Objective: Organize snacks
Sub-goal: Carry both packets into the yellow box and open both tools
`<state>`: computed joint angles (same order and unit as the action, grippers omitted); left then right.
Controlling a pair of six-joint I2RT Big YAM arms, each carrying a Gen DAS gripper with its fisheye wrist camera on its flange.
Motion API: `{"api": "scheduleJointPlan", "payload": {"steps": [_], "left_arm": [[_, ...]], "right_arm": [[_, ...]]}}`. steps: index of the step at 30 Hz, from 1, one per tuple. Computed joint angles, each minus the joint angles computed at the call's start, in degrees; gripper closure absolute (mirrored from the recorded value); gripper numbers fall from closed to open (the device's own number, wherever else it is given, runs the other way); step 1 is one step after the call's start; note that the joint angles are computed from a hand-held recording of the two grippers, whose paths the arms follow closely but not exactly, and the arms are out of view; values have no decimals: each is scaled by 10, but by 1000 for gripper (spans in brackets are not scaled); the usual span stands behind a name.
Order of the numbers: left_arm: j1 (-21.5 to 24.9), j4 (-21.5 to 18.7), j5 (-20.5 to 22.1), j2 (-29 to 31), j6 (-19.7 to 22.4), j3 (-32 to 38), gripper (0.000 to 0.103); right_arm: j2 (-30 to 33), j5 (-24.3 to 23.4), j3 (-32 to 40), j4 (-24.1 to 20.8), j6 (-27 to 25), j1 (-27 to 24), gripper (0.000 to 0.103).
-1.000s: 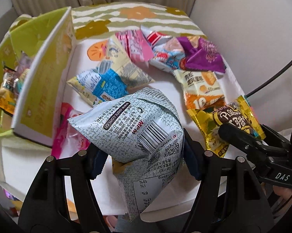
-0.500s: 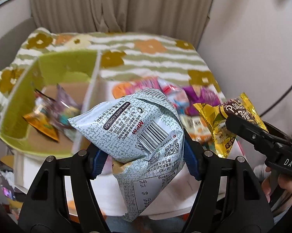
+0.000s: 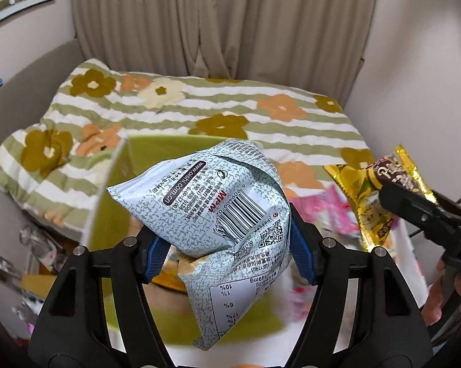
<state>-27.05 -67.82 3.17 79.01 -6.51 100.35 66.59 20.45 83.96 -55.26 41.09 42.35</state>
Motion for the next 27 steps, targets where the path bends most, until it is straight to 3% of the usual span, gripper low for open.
{"api": "scheduleJointPlan", "payload": {"steps": [7,13,16,17,18,27], "left_arm": [[86,-27,72,108,85,83,38],[101,-36,87,167,122,117,38],[102,-34,83,180,127,119,26],[100,-29,70,181,129,117,8],[99,-24,58,179,129,112,1],[126,-25,78,138,83,54,1]], "right_arm": [[124,-8,100,6,3,-14,23],[175,-13,136,-12,23,-26,23],[190,-20,150,-25,27,-32,23],[195,-20,157,-29,27,-31,23],[199,-20,162,-32,26,-31,23],[225,-53,180,-39,11,-43,23]]}}
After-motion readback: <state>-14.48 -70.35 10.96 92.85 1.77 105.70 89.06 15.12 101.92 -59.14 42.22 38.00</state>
